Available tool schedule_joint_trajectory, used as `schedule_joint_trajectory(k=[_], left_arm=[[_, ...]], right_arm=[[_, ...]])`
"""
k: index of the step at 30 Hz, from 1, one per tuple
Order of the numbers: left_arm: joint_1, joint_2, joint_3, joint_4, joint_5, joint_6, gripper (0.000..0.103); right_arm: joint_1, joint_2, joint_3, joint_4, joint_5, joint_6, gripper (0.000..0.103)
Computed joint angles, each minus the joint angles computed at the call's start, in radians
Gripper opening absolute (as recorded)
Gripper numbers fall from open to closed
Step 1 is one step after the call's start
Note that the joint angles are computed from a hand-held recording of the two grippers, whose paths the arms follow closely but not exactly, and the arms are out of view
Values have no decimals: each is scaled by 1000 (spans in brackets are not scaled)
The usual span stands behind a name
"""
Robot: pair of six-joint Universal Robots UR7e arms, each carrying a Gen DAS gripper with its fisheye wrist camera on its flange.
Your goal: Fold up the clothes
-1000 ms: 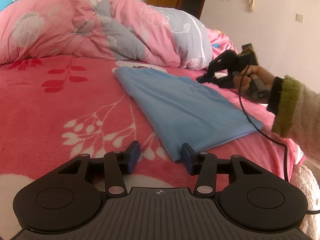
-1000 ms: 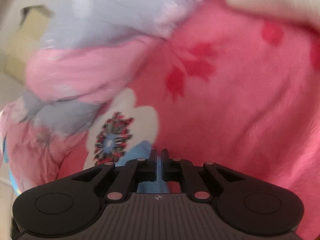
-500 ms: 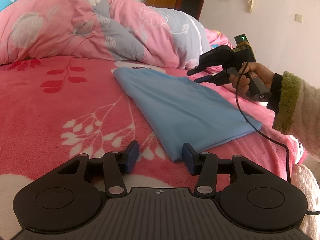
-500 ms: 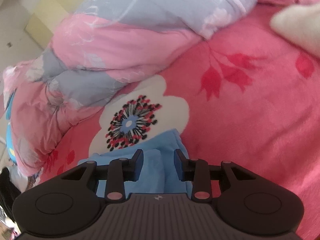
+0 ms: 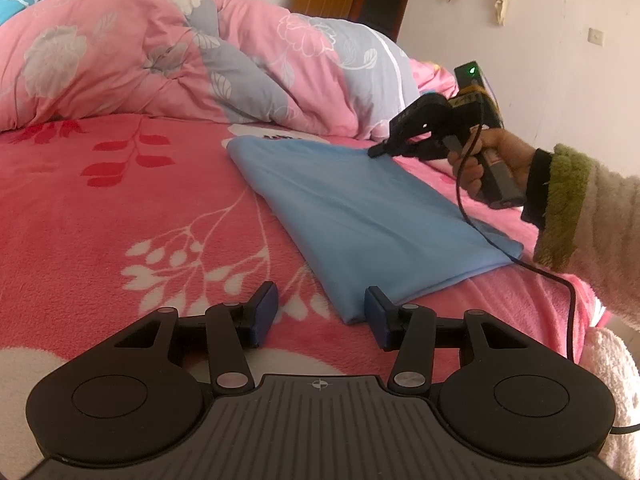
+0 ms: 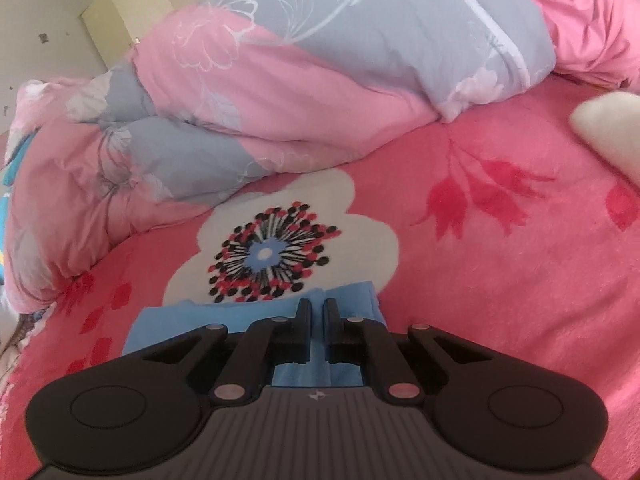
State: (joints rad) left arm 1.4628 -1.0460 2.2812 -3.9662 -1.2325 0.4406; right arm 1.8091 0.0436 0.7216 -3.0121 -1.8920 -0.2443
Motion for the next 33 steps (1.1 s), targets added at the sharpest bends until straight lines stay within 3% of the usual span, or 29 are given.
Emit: schedule_joint_trajectory(k=[9, 13, 16, 19, 23, 24, 27, 30, 33], left_arm=[[-5, 2, 1, -6, 8, 3, 48], [-5, 1, 1, -3, 8, -1, 48], [-5, -2, 0, 5, 8, -6, 48], [-8, -3, 0, 7, 15, -6, 48], [-12, -6, -2, 19, 26, -10, 48], [-14, -7, -3, 24, 29, -11, 48], [-20, -13, -4, 40, 45, -15, 48], [-30, -15, -6, 53, 69, -20, 48], [-44, -19, -8, 71, 102, -31, 48]], right_arm=[[-23, 38, -58, 34, -11, 51, 7], [-3, -5, 13, -44, -82, 50, 13], [-1, -104, 175, -85, -3, 20, 13], [-1, -170, 281, -18, 66, -6, 13], [-24, -196, 340, 25, 46, -2, 9], [-46, -215, 369, 5, 75, 47, 4], [-66, -271, 463, -119, 43, 164, 8], [-65, -333, 582, -211, 110, 169, 8], [-55, -366, 669, -216, 216, 134, 8]])
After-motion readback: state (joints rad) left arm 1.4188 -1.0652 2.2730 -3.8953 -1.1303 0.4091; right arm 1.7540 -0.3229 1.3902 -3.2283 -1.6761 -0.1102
